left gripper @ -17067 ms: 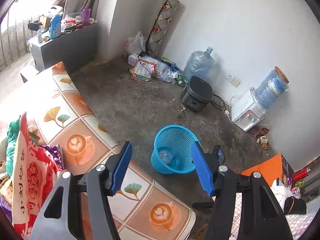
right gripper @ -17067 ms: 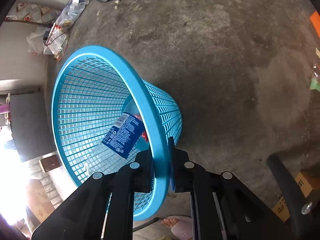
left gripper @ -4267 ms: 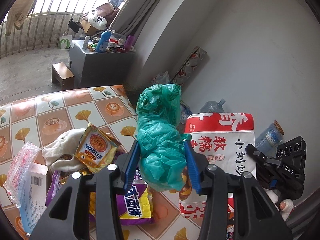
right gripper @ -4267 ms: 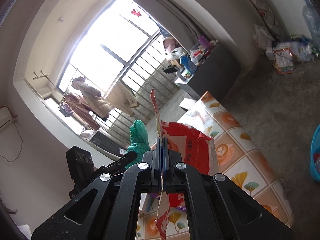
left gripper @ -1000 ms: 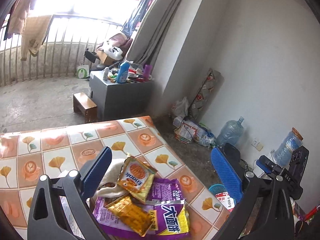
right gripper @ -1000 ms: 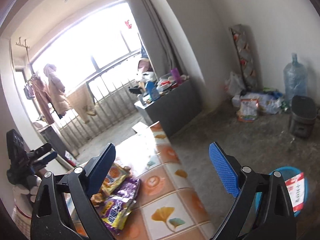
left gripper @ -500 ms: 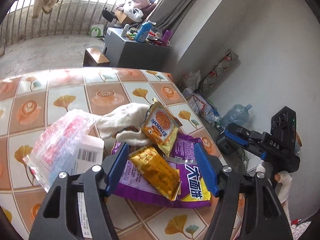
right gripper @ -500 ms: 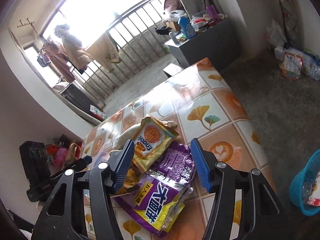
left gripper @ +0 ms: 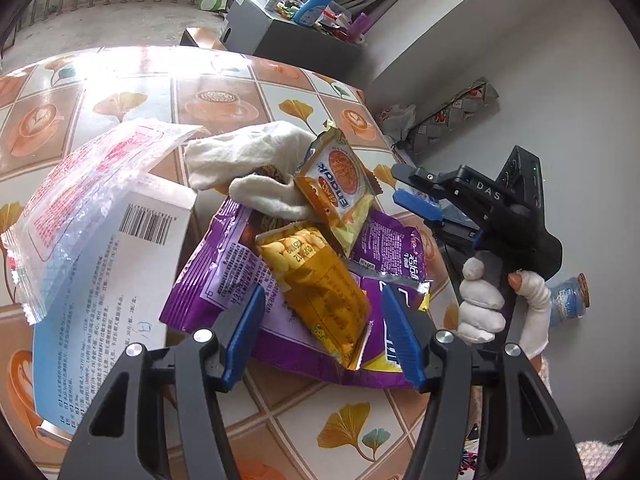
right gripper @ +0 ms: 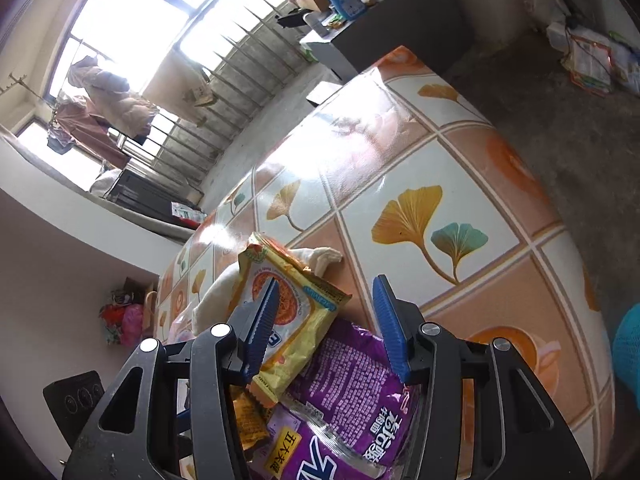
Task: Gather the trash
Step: 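Grasp the yellow chip pack with the left gripper while the right gripper grasps the Enaak pack, then carry yellow pack and Enaak pack over the wastebasket and open both grippers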
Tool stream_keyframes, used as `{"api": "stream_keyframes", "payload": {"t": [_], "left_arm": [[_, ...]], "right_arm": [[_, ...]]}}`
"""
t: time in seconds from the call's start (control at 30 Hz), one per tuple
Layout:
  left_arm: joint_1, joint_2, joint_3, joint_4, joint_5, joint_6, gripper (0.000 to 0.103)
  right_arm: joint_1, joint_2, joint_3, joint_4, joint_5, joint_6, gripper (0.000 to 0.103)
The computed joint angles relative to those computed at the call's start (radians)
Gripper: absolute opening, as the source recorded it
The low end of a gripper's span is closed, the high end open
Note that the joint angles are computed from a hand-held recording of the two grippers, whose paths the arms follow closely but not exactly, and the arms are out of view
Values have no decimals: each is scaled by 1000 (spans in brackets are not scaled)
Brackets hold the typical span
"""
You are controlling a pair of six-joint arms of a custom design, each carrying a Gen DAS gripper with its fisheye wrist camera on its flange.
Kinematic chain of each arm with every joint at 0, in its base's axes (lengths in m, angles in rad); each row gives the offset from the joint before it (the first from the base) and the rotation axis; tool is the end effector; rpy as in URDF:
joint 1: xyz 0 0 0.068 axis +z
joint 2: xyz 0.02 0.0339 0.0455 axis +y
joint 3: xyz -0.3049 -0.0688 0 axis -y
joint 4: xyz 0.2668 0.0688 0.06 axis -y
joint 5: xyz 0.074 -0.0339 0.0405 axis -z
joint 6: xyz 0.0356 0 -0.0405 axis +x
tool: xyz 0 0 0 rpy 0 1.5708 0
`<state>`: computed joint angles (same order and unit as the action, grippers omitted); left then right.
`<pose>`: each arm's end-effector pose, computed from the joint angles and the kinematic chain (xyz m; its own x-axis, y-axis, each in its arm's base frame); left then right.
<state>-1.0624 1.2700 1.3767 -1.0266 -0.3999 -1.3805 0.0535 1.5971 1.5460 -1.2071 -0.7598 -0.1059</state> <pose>0.1354 -0.2145 0.4078 -0.7506 -0.5112 -0.4187 -0.2498 0.8062 -0.5364 0.3264 0.0420 0.3696 -0.9184 -0.1259 -0.3751 -0.3493 0.7032 0.6192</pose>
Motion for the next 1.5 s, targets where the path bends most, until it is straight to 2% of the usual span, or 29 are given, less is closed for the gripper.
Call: {"api": "stream_keyframes", "payload": {"t": [0.37,0.43,0.5,0.6,0.77,0.97,1.2,1.5], "left_arm": [[24,131,87,-103,9,54,58],[19,140,86,-117,-1,52,53],[14,152,96,-137,-17,55,50],[16,153,97,-148,-23,48,39],[13,142,95,-153,-36,44,30],[-27,113,106,-178,-85,17,24],[-72,97,143,-192,-153,2,22],[-109,117,233,-195,-213,42,20]], "right_arm": [[-8,-7,-16,-62,-49,-83,48],[10,-11,-22,-40,-37,-67,45],[15,-13,-24,-40,-25,-70,33],[8,-1,-18,-41,-20,-68,22],[-30,7,5,-67,-58,-92,15],[-54,-10,25,-75,-100,-72,11],[-113,-30,48,-125,-151,-115,8],[-261,-44,84,-254,-279,-197,7]]}}
